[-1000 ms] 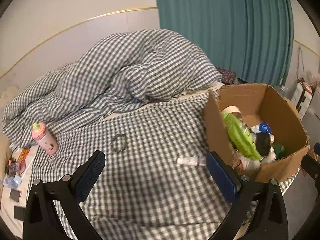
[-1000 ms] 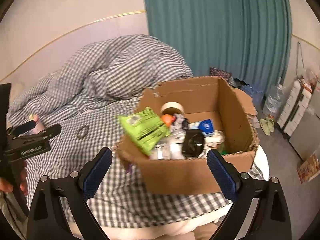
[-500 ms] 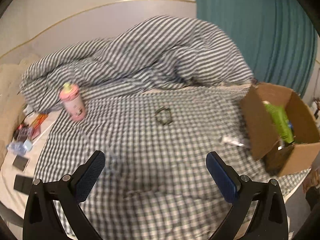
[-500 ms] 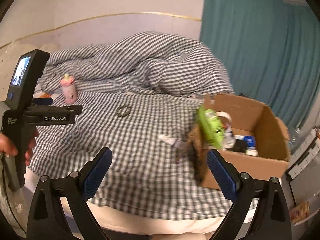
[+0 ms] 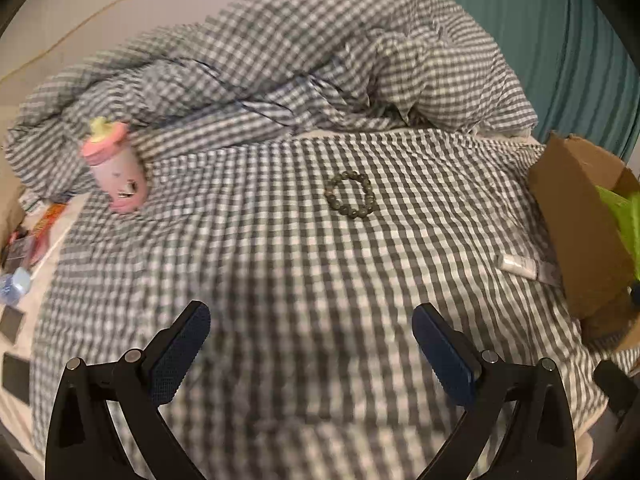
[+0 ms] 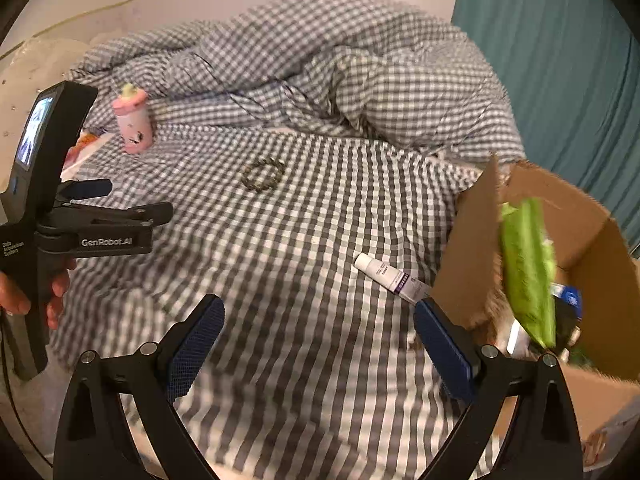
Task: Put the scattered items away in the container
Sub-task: 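Move both tools back over the bracelet and white tube, then grasp the bead bracelet with the left tool while the right tool grasps the white tube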
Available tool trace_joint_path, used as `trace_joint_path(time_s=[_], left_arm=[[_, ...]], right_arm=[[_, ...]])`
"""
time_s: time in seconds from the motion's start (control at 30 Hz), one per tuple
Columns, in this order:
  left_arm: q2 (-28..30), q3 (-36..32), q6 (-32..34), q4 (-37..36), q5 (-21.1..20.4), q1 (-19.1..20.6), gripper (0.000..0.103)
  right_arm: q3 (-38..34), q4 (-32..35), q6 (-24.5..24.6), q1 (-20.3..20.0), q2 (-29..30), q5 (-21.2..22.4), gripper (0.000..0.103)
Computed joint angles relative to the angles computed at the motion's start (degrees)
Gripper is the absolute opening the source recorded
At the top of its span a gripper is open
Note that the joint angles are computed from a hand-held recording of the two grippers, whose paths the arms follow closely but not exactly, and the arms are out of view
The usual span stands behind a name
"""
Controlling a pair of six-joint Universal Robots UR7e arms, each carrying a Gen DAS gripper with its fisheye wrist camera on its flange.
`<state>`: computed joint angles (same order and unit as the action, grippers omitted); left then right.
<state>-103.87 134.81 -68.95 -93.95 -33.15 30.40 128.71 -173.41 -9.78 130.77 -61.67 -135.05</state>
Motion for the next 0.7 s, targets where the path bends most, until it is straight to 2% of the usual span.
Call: trace_joint_path(time_s=[0.07, 0.13, 0.17, 0.23, 0.3, 0.37, 0.43, 0.5, 0.6, 0.7], left_arm=[[4.32, -0.42, 6.09, -9.15, 0.90, 4.52, 0.103], [8.34, -1.29, 8.93, -14.64, 2.52, 7.71, 0.103], [10.49, -2.22, 10.00, -16.52, 3.23, 9.48, 0.103], [13.65, -4.30, 11.50, -18.51, 3.75, 12.47, 0.103], [16.41, -5.78, 13.07, -21.56, 4.16, 14.71, 0.103], [18.80, -7.02, 15.75, -25.52, 4.27, 16.85, 0.103], [20.53, -7.90, 18.23, -28.54, 4.10, 18.33, 0.103], [22.26, -8.76, 21.29, -31.74, 3.66, 19.58, 0.103], [25.11, -10.03, 25.96, -36.72, 3.13, 20.97, 0.103], [27.73, -11.17, 29.49, -41.05, 1.93, 22.13, 0.103]], right_arm=[[-1.50, -1.16, -1.06, -1.88, 2.72, -0.91, 0.096], [-2.99, -2.97, -2.04, -3.59, 5.75, -3.25, 0.096], [-3.67, -6.22, -4.00, -3.65, 8.39, -6.83, 0.096], [-5.78, -14.29, -11.26, -2.91, 15.12, -15.00, 0.096], [-7.70, -19.31, -17.64, -2.82, 19.89, -18.64, 0.096], [-8.78, -22.55, -21.70, -3.42, 22.46, -18.73, 0.096], [-9.53, -22.85, -22.74, -4.18, 23.49, -17.84, 0.096], [-9.88, -20.79, -21.86, -5.48, 23.18, -15.46, 0.096], [-10.02, -19.08, -20.23, -7.71, 23.10, -15.00, 0.096], [-9.77, -15.68, -16.25, -9.96, 21.32, -13.74, 0.096]])
